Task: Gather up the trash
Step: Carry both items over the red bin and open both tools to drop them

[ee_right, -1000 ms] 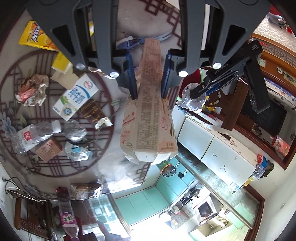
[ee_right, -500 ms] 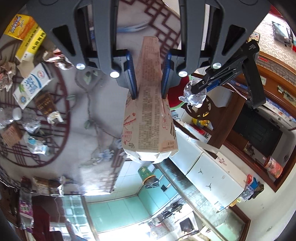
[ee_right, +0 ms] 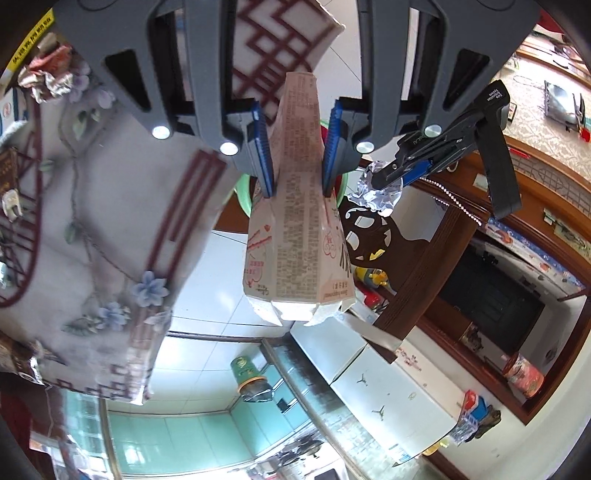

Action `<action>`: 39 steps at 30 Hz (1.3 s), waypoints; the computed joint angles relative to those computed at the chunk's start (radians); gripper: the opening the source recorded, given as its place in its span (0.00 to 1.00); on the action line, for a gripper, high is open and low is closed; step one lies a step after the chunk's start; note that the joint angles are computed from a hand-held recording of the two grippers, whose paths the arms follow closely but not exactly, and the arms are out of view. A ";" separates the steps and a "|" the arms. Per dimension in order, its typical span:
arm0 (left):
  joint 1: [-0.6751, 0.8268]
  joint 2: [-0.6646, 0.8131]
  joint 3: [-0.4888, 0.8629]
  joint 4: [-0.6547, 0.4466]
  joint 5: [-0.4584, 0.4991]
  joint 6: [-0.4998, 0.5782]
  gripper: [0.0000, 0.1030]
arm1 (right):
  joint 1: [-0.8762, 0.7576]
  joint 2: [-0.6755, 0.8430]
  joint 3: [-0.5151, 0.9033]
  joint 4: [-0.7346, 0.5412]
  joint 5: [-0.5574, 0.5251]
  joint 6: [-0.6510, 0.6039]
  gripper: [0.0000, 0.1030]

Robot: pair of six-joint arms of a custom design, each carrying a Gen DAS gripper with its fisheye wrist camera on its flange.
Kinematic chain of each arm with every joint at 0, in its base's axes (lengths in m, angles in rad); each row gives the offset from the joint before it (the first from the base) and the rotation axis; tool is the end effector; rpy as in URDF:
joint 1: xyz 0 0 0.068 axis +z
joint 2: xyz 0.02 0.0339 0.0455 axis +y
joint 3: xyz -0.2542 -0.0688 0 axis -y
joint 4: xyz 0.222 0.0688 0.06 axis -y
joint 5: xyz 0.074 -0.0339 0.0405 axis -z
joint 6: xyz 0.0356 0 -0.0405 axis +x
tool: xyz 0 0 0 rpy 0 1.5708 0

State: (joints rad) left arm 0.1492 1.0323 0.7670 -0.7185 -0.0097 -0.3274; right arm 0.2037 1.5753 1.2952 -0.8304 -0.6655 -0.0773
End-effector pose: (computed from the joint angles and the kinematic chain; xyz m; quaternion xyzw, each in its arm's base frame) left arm 0.1782 0.0271 0.2402 -0.2273 0.9298 -0.0211 0.2886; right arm 0.2858 0.0815 0.2726 -0.2026 0.9007 0.3310 0.1951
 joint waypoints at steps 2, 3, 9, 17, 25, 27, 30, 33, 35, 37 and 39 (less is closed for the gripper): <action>0.065 0.015 -0.011 0.021 0.044 0.032 0.38 | 0.045 0.019 -0.004 0.045 0.020 0.038 0.25; 0.091 0.028 -0.014 0.031 0.055 0.047 0.38 | 0.066 0.032 -0.004 0.065 0.027 0.057 0.25; 0.174 0.089 -0.018 0.081 0.072 0.110 0.38 | 0.161 0.087 -0.001 0.144 0.070 0.129 0.25; 0.223 0.158 -0.024 0.125 0.085 0.142 0.38 | 0.236 0.113 0.012 0.149 0.134 0.118 0.25; 0.214 0.181 -0.010 0.140 0.074 0.133 0.39 | 0.242 0.137 0.037 0.144 0.134 0.112 0.25; 0.205 0.184 -0.004 0.139 0.059 0.119 0.43 | 0.242 0.139 0.039 0.149 0.128 0.113 0.25; 0.207 0.180 0.000 0.144 0.049 0.104 0.61 | 0.237 0.136 0.037 0.169 0.123 0.137 0.55; 0.203 0.169 0.012 0.131 0.035 0.110 0.61 | 0.230 0.103 0.018 0.184 0.139 0.130 0.55; 0.194 0.161 0.020 0.122 0.019 0.112 0.61 | 0.218 0.087 0.013 0.171 0.137 0.113 0.55; 0.182 0.148 0.027 0.108 0.014 0.104 0.61 | 0.197 0.069 0.001 0.156 0.128 0.098 0.55; 0.165 0.140 0.029 0.102 0.009 0.095 0.61 | 0.171 0.049 -0.017 0.143 0.121 0.086 0.55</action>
